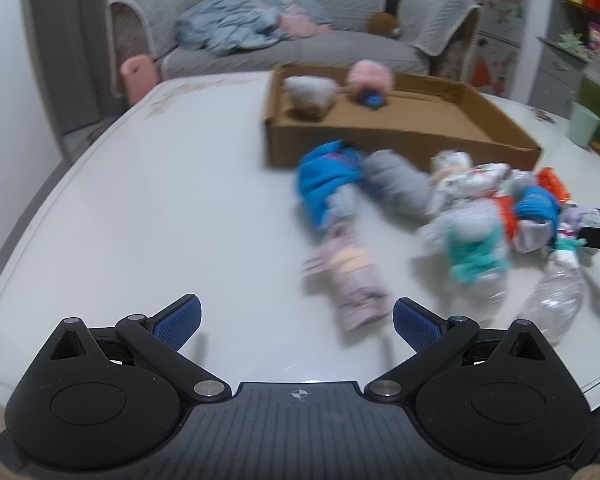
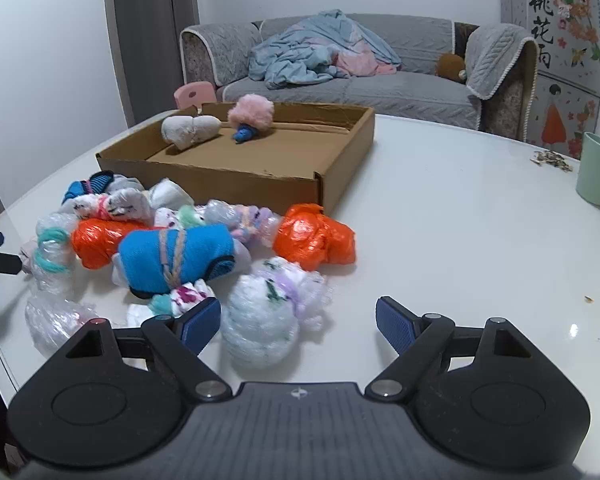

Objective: Organize objects
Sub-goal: 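Move both tools back over the pile of socks beside the box, then grasp the lilac sock with the left tool while the right tool grasps the bubble-wrap bundle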

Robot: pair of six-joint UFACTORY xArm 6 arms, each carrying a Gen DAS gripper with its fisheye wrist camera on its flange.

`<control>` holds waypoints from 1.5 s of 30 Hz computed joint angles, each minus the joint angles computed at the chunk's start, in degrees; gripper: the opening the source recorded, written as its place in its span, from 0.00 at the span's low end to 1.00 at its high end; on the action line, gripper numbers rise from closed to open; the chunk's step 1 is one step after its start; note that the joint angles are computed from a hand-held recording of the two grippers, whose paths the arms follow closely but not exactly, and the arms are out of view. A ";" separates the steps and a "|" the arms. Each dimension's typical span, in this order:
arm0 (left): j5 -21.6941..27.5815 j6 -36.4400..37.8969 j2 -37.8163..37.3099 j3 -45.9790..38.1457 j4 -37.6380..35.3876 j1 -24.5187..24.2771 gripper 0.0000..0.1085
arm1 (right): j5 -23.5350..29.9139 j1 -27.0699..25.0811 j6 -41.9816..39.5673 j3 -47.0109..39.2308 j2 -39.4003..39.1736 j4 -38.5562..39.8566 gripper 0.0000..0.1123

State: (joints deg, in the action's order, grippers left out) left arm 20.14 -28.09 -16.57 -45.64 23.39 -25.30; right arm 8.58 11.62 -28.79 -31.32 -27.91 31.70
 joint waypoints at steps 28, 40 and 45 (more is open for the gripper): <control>-7.45 14.41 1.86 -2.82 -14.63 1.54 0.38 | 4.10 -1.74 -0.83 -1.66 -4.63 1.82 0.32; -2.94 22.92 17.71 -30.64 -13.48 0.56 0.39 | 5.97 -0.62 -14.63 -22.20 7.81 9.94 0.32; 3.58 30.26 29.76 -47.39 -21.43 -0.78 0.39 | 9.16 -0.86 -15.70 -34.89 19.13 9.41 0.32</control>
